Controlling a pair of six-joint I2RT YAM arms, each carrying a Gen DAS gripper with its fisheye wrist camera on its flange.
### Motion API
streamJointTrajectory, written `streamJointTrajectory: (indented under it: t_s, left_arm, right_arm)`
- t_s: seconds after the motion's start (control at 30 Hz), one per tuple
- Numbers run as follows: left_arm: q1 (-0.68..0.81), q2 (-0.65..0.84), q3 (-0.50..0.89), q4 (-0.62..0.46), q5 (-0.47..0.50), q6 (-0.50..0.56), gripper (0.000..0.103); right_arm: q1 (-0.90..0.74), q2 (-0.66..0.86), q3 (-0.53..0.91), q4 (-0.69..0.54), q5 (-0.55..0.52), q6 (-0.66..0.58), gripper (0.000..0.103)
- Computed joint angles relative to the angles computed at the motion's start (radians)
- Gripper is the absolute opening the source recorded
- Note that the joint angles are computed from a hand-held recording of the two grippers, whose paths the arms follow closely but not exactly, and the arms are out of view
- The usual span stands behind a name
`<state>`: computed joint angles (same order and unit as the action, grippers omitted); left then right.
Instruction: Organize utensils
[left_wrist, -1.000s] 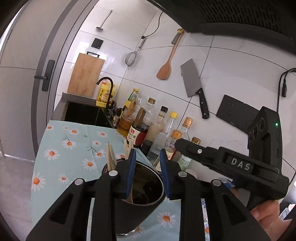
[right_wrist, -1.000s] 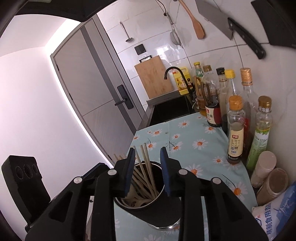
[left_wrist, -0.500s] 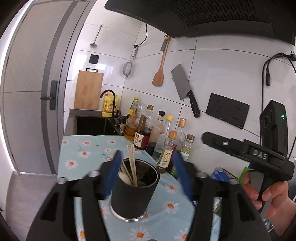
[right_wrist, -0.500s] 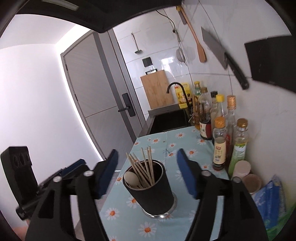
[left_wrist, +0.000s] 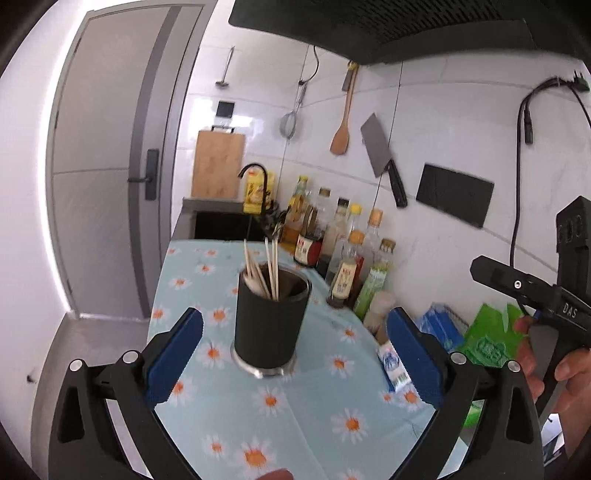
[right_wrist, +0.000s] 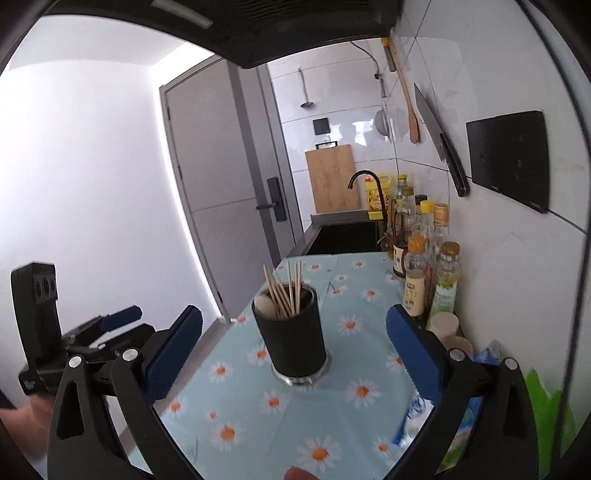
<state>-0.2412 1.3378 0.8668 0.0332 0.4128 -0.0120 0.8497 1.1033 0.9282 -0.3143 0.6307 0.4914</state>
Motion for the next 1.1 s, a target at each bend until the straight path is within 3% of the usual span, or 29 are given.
streamJointTrajectory:
  t_s: [0.2, 0.43, 0.8, 1.1]
  left_arm:
    - [-0.084, -0.157, -0.154, -0.028, -0.131, 0.009, 0.096]
    - [-0.148, -0.260, -0.260, -0.070, -0.216, -0.050, 0.097]
    - [-0.234, -0.283, -0.314, -0.103, -0.308, -0.081, 0.097]
    - [-0.263, -0.265, -0.345, -0.129, -0.315, -0.083, 0.097]
  right_arm:
    - [0.078, -0.063, -0.100, -0.054, 0.019, 0.085, 0.098]
    - [0.152, -0.079, -0.163, -0.110, 0.031, 0.178, 0.098]
    - [0.201, -0.102, -0.240, -0.135, 0.020, 0.246, 0.098]
    - [0.225, -0.081, -0.284, -0.131, 0.025, 0.315, 0.098]
